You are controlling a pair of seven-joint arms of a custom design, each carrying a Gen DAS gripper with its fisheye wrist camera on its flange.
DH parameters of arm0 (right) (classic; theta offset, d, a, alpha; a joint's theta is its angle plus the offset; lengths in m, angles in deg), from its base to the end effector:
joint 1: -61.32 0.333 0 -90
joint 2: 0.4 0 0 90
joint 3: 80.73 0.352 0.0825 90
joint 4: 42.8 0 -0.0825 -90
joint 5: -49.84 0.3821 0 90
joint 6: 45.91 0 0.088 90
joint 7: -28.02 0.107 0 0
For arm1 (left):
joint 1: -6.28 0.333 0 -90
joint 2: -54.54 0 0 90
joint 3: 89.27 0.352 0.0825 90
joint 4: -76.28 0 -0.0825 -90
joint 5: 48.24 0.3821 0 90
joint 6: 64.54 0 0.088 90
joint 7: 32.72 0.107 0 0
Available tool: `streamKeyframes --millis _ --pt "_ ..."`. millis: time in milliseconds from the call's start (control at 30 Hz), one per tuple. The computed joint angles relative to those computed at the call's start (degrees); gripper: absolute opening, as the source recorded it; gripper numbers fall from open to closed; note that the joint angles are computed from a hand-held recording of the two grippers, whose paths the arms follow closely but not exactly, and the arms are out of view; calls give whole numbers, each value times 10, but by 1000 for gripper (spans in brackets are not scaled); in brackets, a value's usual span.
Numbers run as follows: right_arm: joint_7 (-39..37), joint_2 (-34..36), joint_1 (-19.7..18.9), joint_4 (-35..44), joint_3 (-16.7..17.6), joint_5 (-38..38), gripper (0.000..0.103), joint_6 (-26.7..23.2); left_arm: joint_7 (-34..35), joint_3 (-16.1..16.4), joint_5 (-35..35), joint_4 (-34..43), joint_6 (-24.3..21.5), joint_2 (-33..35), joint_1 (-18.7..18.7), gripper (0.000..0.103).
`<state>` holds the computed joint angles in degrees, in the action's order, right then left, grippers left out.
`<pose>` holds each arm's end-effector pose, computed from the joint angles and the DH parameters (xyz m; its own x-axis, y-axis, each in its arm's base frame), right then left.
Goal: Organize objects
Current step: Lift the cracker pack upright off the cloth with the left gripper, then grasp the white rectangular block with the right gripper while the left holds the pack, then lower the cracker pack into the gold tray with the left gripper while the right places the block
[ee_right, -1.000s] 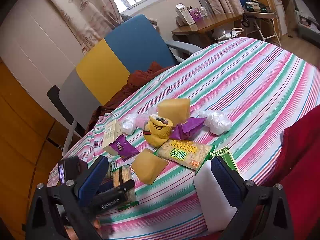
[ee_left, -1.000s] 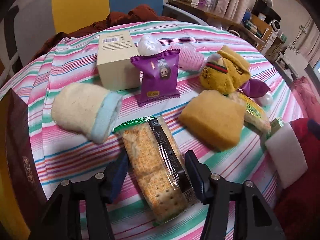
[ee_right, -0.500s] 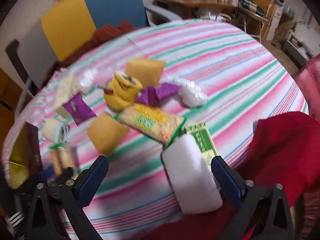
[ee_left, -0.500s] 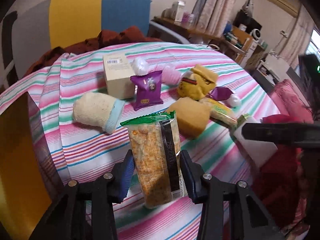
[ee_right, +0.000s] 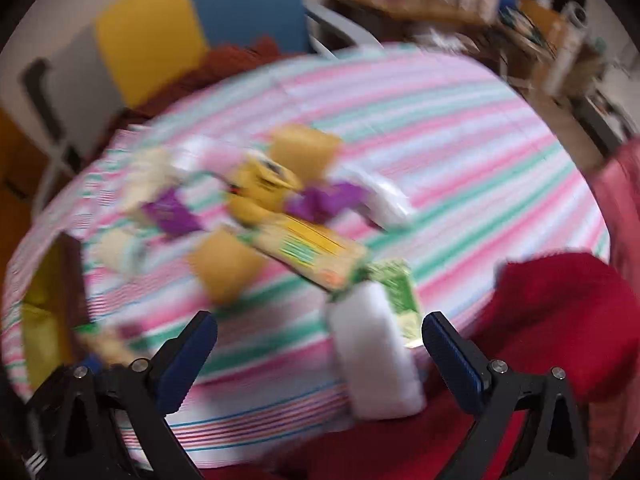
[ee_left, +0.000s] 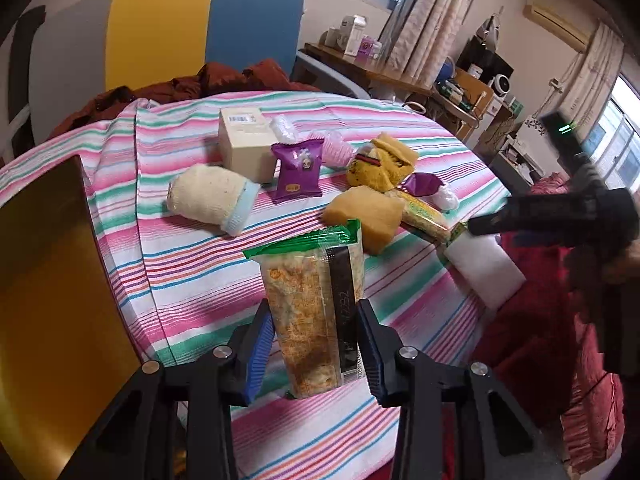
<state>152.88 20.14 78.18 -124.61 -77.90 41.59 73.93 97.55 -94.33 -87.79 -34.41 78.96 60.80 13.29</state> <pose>0.6708 0.2261 0.5576 -0.2050 -0.9763 -0.0689 -0.9244 0.2163 -0.3141 0.6235 0.0278 0.5167 -0.2724 -0.9267 0.2589 -0.8082 0.0744 -0.5841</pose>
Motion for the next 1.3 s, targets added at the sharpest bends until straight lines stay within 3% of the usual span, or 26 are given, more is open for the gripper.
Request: streamKeyframes --millis 100,133,200,300,400,533,767,867,933,967,1000,1033,1200,1300 --pt "-11 20 -7 14 7 28 103 -26 18 1 -16 -9 2 -12 2 40" --pt "-28 21 -9 10 15 41 103 -14 21 2 -21 -11 2 -15 3 40" --pt "-93 0 -36 -29 47 134 103 60 26 4 -31 -15 0 -22 4 40" --pt "-152 -9 -38 -37 60 189 103 104 37 9 -44 -23 1 -34 6 40" --pt "-136 -2 -10 -18 37 139 103 91 42 14 -54 -24 -5 -40 7 40" --pt "-111 18 11 12 19 75 103 30 44 19 -65 -26 -6 -45 9 40" --pt "-133 81 24 91 15 37 103 -88 61 25 -86 -35 -7 -59 11 40" --pt "-146 139 29 186 13 32 101 -190 61 29 -92 -38 -5 -64 12 40" --pt "-164 169 30 235 14 37 94 -232 61 31 -96 -40 -5 -68 13 40" --pt "-170 180 35 253 10 30 85 -248 64 32 -98 -44 -2 -71 13 40" --pt "-172 186 40 262 6 24 67 -256 65 33 -99 -45 -1 -74 14 40" --pt "-173 189 48 267 -1 9 58 -263 66 35 -101 -49 0 -77 14 40" --pt "-167 149 47 204 -1 7 57 -203 59 44 -99 -57 4 -86 19 40" --pt "-152 104 39 137 5 17 57 -138 45 51 -98 -58 9 -86 27 40"
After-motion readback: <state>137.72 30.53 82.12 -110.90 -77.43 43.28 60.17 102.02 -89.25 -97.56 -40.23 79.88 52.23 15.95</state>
